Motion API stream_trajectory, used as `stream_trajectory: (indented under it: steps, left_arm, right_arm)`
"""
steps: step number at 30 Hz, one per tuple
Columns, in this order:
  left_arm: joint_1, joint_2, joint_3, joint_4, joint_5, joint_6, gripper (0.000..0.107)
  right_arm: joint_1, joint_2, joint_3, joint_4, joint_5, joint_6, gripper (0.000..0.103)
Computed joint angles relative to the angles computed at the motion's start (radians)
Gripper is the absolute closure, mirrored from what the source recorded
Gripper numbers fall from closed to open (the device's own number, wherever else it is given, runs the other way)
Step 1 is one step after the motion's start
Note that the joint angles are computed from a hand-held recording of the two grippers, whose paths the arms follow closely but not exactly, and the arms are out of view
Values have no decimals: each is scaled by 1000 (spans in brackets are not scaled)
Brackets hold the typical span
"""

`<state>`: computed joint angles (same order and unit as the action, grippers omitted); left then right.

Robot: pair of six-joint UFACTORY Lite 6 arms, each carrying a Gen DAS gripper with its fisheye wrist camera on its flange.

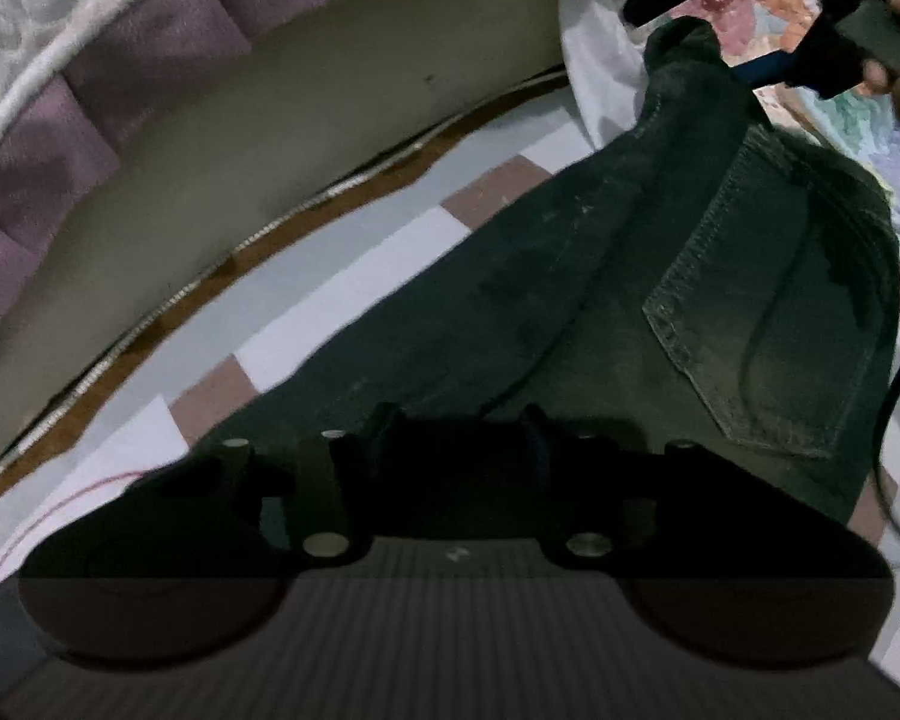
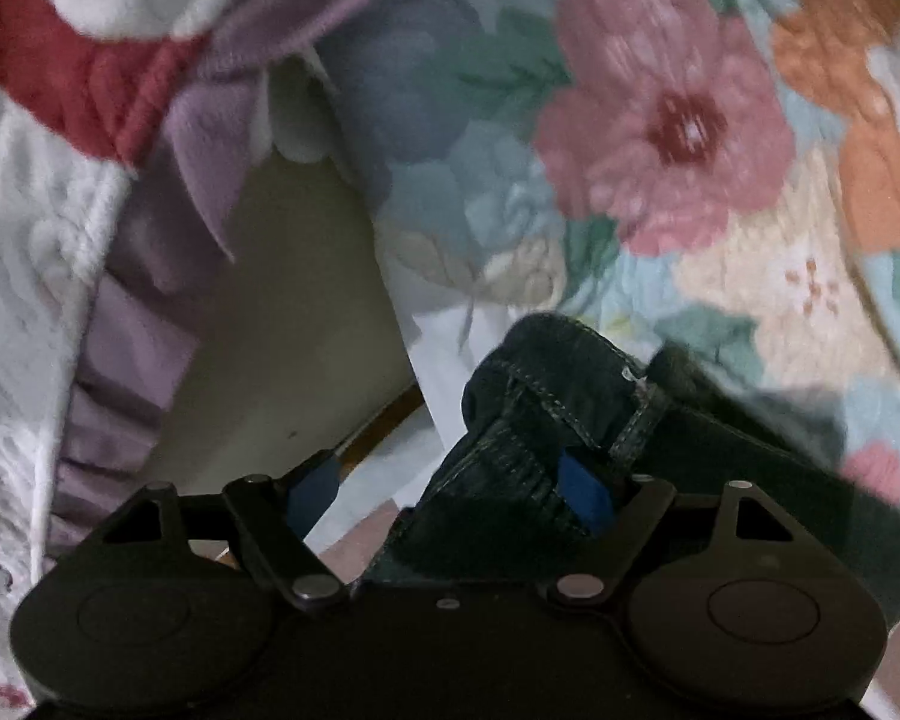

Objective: Fold clothes

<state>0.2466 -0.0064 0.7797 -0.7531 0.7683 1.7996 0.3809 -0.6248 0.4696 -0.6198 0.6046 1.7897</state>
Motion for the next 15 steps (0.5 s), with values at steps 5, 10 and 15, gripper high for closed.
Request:
stream_trajectory:
  steps: [5, 10, 15]
  left_arm:
    - [-1, -70, -103, -62, -134, 151, 45]
    - [2, -132, -154, -101, -205, 181, 42]
    - [60, -152, -189, -263, -236, 393, 42]
  right_arm:
    - [-27, 81, 6, 19, -54, 20, 18]
    - [52, 189, 3, -156, -47, 250, 17]
    - [132, 419, 98, -250, -6, 314, 8]
